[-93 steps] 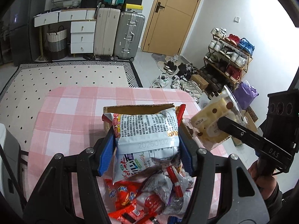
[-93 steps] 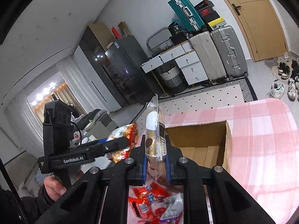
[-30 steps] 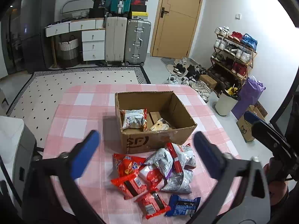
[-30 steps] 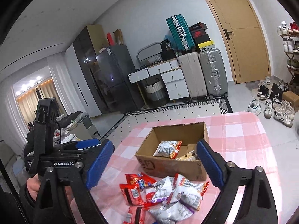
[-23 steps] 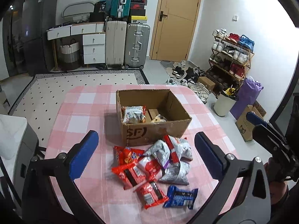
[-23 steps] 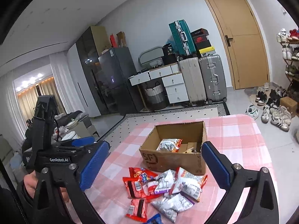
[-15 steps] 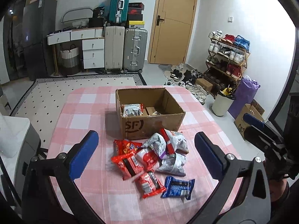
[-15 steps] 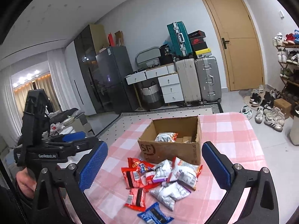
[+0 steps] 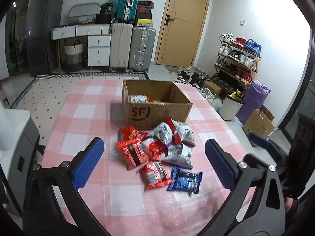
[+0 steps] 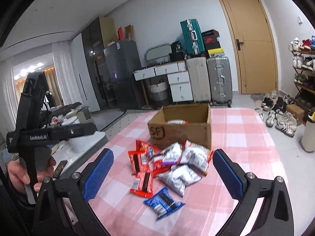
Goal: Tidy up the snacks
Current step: 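Withdraw both tools and move the right tool toward the blue pack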
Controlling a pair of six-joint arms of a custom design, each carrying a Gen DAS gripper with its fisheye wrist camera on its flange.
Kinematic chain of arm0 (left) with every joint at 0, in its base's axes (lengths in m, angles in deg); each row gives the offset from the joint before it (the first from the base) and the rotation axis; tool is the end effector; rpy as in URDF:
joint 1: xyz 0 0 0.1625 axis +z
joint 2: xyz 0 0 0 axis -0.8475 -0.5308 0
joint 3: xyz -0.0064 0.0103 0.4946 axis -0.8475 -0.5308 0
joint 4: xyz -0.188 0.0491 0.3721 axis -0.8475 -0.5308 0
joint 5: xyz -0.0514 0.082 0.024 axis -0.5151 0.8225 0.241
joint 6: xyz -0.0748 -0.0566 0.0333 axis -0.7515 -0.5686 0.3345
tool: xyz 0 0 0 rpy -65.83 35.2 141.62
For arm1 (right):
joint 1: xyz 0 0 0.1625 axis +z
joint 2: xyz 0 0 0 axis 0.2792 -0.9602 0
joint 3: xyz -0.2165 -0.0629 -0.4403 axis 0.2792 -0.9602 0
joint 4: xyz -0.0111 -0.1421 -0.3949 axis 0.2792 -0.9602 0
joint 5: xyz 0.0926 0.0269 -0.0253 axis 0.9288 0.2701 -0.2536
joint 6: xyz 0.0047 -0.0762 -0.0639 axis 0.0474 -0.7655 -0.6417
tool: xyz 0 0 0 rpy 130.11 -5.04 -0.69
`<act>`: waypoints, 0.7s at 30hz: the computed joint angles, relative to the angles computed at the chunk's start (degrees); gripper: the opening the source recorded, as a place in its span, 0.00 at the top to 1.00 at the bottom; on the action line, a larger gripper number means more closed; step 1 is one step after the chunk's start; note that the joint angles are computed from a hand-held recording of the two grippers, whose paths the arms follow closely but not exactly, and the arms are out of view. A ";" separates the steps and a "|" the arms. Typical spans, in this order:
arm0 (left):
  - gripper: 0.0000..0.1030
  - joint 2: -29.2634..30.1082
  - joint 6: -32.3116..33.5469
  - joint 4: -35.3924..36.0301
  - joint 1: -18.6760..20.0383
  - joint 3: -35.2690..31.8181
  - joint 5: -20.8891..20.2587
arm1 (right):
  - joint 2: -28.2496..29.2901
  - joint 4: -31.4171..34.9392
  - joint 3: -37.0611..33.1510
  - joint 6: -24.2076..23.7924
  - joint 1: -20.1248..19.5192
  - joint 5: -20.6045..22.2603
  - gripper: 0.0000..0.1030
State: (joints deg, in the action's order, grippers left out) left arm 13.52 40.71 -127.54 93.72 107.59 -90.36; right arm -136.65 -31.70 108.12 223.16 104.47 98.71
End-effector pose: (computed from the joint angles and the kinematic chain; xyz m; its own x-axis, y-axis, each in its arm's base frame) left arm -0.3072 -0.4272 0.2741 -0.6018 0.7242 -0.3368 0.7958 0.5079 -0.3297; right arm 0.2563 -0.3208 0.2017 -0.8198 0.2118 0.5321 -0.4561 0.3206 -0.8302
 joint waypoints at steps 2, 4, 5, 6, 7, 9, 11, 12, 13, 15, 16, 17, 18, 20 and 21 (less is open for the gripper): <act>0.01 0.30 0.10 -0.66 0.54 0.50 -0.36 | 1.19 2.09 -0.31 1.90 -0.69 0.30 0.01; 0.01 0.68 0.33 -1.87 1.08 1.27 -0.61 | 2.26 3.75 -0.46 3.20 -1.54 0.28 0.01; 0.01 1.16 0.41 -2.52 1.43 1.53 -0.80 | 2.70 4.00 -0.40 3.51 -1.88 0.26 0.01; 0.01 1.34 0.25 -2.64 1.83 1.80 -1.17 | 3.19 4.58 -0.34 4.04 -2.34 -0.06 0.01; 0.01 1.68 0.17 -2.72 2.18 1.85 -1.43 | 3.65 5.48 -0.41 4.70 -2.89 -0.52 0.01; 0.01 2.48 0.01 -2.53 3.08 1.81 -1.98 | 4.41 5.95 -0.17 5.62 -3.80 -1.10 0.01; 0.01 3.16 0.04 -2.73 3.91 1.87 -2.11 | 5.21 6.41 -0.11 6.68 -4.86 -1.47 0.01; 0.01 3.52 0.19 -2.83 4.34 1.82 -2.27 | 5.63 6.73 -0.12 7.10 -5.47 -1.72 0.01; 0.01 3.87 0.34 -3.07 4.63 1.79 -2.32 | 6.03 7.13 -0.13 7.50 -6.13 -2.18 0.01; 0.01 4.46 0.60 -3.60 5.27 1.82 -2.54 | 6.80 7.75 -0.19 8.12 -7.31 -2.87 0.01; 0.01 4.92 0.77 -4.04 5.74 1.84 -2.69 | 7.18 8.17 -0.26 8.48 -8.12 -3.52 0.01; 0.01 5.13 0.87 -4.21 6.08 1.89 -2.86 | 7.40 8.56 -0.29 8.84 -8.64 -4.06 0.01; 0.01 5.38 1.00 -4.37 6.44 1.91 -3.07 | 7.66 8.99 -0.40 9.14 -9.28 -4.70 0.01; 0.01 6.13 1.25 -4.75 7.17 2.01 -3.20 | 8.14 9.79 -0.73 9.56 -10.23 -5.64 0.01; 0.01 6.58 1.32 -4.78 7.51 1.95 -3.25 | 8.33 10.56 -1.02 9.95 -10.70 -6.12 0.01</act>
State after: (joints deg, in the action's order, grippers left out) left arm 20.10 42.03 -132.33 101.23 109.53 -93.61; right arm -128.32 -21.14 107.10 233.11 93.77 92.60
